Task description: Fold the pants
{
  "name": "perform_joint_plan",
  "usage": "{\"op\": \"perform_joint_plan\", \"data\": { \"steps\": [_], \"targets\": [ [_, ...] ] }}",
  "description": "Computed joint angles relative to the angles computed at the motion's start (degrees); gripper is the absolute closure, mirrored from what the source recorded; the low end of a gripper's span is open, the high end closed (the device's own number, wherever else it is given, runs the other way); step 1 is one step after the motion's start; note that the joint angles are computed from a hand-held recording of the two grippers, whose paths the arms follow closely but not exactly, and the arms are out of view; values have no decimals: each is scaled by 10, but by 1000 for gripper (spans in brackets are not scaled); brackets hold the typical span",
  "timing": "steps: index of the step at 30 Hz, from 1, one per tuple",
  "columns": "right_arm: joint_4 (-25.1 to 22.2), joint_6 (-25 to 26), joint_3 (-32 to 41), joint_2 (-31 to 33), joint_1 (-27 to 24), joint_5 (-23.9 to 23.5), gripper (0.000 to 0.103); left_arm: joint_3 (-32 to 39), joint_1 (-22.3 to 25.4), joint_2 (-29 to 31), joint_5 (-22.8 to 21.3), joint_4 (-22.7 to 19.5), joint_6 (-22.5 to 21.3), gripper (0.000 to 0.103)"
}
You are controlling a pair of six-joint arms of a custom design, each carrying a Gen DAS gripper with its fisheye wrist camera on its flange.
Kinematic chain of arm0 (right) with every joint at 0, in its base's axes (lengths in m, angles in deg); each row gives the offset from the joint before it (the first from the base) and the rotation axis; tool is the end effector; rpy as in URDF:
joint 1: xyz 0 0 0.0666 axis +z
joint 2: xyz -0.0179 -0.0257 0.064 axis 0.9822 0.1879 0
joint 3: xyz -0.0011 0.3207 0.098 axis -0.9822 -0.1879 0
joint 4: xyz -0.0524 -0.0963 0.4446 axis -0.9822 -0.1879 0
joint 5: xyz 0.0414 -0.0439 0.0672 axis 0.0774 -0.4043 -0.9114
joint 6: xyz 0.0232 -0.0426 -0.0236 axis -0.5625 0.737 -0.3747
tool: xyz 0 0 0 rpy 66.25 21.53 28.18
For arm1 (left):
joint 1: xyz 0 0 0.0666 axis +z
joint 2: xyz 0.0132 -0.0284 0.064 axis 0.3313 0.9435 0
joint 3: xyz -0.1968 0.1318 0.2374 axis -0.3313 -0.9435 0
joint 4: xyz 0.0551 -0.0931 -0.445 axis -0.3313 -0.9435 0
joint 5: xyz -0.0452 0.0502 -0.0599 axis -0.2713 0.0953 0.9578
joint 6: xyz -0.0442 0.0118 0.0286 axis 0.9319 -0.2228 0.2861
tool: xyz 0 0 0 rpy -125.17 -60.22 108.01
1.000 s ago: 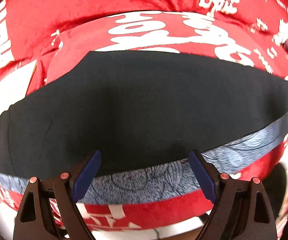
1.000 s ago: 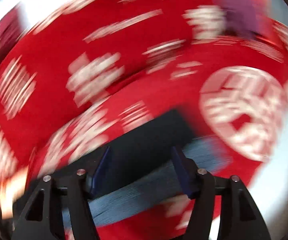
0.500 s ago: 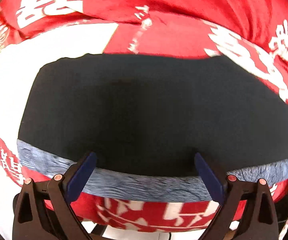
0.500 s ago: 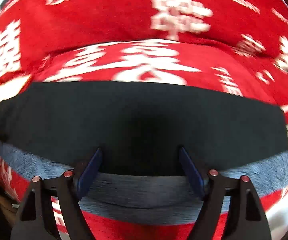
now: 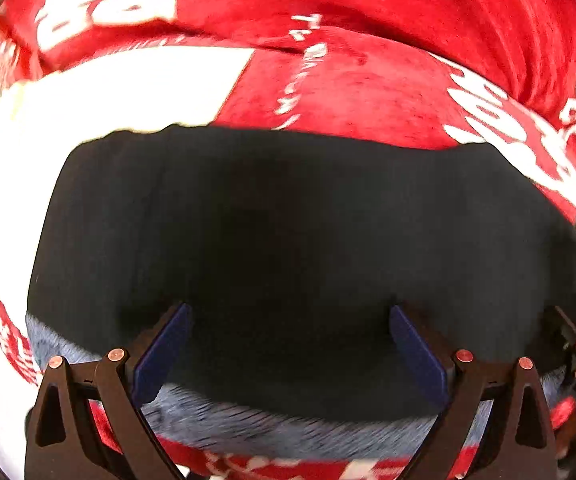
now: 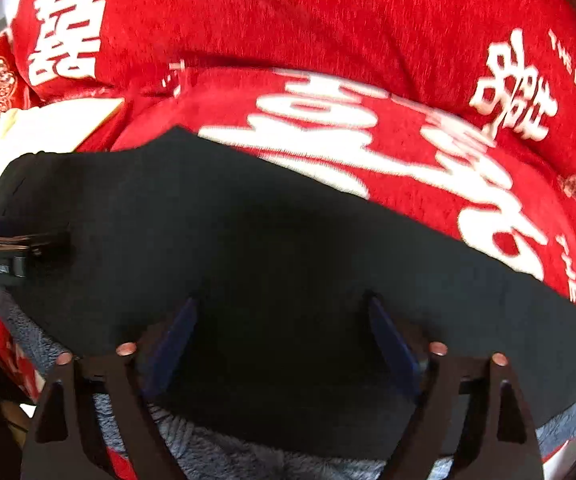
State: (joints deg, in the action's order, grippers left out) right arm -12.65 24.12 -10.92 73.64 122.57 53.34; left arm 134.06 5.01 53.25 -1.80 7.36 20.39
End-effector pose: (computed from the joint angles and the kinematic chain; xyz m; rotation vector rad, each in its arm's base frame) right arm 0.3815 0.3366 0.3178 0.3174 2.5502 -0.1521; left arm 0.5373 -0.1403 0.3612 0.4473 2.8520 -0.1341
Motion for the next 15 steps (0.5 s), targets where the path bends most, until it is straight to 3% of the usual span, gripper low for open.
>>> {"op": "perform_joint_plan", "data": {
  "steps": [2,4,5,7,10,13,15],
  "targets": [
    [3,-22,-39,-39,-7,-8,6,-16,20,-15,-6,11,-13,4],
    [-25,-58,-78,-81,-13,4,3,-33,38,-27,-35,30,-22,4],
    [-44,-84,-106,-114,-17,7,1,-38,49,-30,-30,35,-30,4],
    [-74,-121,-143,-160,-27,14,1,-48,69,-41,22,38,-55,4],
    [-70,-120,-193,-231,-32,13,1,-60,61,-54,-6,37,-61,4],
    [-122,-109,-161,-194,-19,22,1,-96,67,-104,12,51,-55,4],
    [-143,-137,-147,-182,-12,22,0,-109,66,-108,-13,50,-61,4]
  ]
}}
